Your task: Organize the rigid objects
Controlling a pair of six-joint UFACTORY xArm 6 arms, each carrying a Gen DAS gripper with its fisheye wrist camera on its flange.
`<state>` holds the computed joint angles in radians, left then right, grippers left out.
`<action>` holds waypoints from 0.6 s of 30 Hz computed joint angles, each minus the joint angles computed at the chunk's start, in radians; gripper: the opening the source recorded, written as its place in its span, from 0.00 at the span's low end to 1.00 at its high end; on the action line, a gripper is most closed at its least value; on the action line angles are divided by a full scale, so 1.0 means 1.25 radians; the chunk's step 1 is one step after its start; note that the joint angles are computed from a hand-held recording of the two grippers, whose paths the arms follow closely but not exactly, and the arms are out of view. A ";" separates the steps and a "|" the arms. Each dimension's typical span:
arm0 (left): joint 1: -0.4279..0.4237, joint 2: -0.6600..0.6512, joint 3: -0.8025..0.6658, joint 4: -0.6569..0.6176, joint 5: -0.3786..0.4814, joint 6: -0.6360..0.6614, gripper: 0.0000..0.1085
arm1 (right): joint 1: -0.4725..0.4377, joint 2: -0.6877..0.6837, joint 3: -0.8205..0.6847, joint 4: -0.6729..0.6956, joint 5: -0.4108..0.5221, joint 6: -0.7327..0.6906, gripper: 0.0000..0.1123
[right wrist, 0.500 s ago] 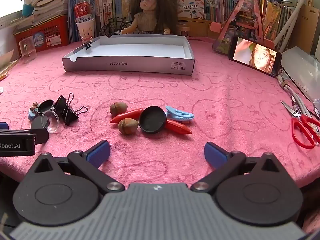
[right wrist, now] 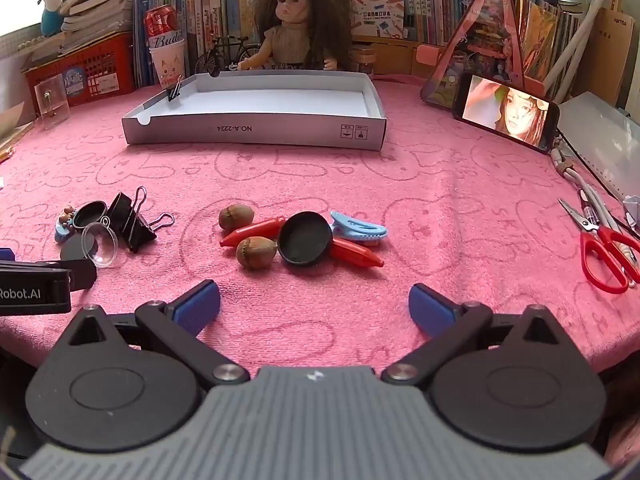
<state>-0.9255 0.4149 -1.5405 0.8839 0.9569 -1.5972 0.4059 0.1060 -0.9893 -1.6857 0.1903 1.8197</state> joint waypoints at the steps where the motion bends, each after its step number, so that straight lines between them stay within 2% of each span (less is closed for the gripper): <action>1: 0.000 0.000 0.000 0.000 0.000 0.000 0.95 | 0.000 -0.001 0.000 -0.001 0.000 0.001 0.92; 18: 0.000 0.000 -0.001 0.001 0.000 -0.001 0.95 | 0.002 -0.003 0.003 -0.013 0.003 0.014 0.92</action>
<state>-0.9256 0.4155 -1.5411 0.8857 0.9573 -1.5989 0.4079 0.1018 -0.9852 -1.7015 0.1942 1.8371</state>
